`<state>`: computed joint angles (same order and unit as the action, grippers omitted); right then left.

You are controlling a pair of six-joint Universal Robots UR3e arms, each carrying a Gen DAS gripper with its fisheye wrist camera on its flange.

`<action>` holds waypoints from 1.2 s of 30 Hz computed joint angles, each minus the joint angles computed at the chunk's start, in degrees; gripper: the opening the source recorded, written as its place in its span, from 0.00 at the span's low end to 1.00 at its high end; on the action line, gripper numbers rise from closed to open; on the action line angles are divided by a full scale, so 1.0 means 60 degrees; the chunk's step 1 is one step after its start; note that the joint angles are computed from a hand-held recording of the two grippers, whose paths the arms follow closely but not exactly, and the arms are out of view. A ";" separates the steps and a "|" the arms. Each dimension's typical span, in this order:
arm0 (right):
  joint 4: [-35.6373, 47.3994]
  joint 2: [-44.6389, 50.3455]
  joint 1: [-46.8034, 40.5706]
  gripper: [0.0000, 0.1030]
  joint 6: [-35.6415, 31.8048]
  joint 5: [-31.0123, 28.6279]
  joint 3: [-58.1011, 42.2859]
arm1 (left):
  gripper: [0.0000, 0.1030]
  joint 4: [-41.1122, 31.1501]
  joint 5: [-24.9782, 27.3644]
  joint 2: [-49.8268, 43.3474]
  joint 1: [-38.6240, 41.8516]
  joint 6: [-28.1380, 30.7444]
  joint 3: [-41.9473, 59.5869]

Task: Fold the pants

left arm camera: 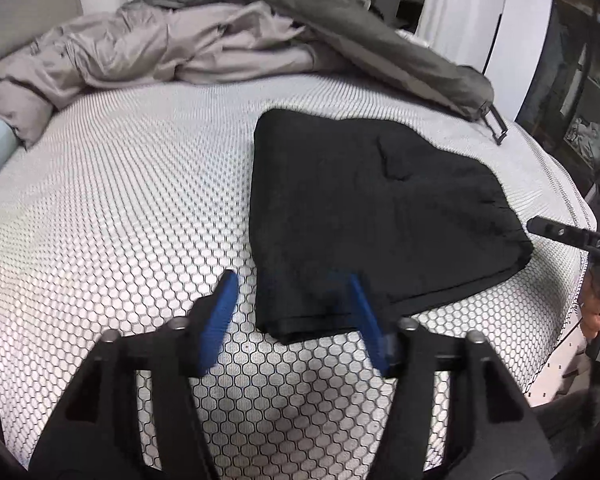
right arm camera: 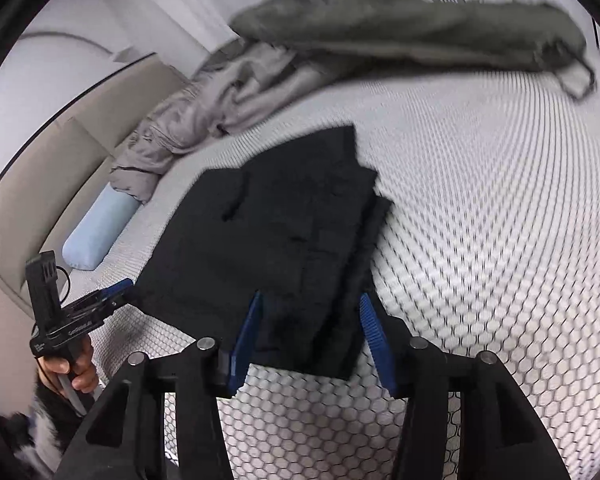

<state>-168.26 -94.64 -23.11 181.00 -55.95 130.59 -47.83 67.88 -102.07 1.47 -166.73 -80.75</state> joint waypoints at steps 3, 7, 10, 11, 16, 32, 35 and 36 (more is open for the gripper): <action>0.0722 0.0443 0.0569 0.57 -0.0218 -0.0894 -0.0633 | 0.62 0.0066 -0.0035 0.0424 0.0012 0.0009 -0.0292; 0.1142 0.0613 0.0587 0.60 -0.0006 -0.1358 -0.0676 | 0.70 0.0123 -0.0354 0.0989 0.0185 0.0060 -0.0596; 0.1353 -0.0176 0.0599 0.70 -0.0171 -0.1775 -0.0396 | 0.80 0.0249 -0.0643 0.1638 0.0336 -0.0042 -0.0995; 0.1396 -0.0447 0.0644 0.74 -0.0156 -0.1934 -0.0321 | 0.81 0.0277 -0.0722 0.1801 0.0370 -0.0052 -0.1078; 0.1382 -0.2173 0.0640 0.92 -0.0374 -0.1458 0.0283 | 0.97 0.0811 -0.0504 0.2401 0.0266 -0.0332 -0.1589; -0.3037 -0.4149 0.1392 1.00 0.0465 -0.1856 0.2920 | 0.99 0.3571 -0.0082 0.3757 -0.0138 -0.1331 -0.4052; -0.3971 -0.3711 0.1490 1.00 0.0633 -0.2019 0.3201 | 0.99 0.3728 -0.0012 0.3474 -0.0410 -0.1151 -0.3960; -0.4391 -0.3448 0.1533 1.00 0.0738 -0.2095 0.3285 | 0.99 0.3853 0.0066 0.3355 -0.0531 -0.1082 -0.3916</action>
<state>-194.60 -115.33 -13.91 185.43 -68.52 150.30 -24.71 68.28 -81.94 -1.72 -173.23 -104.25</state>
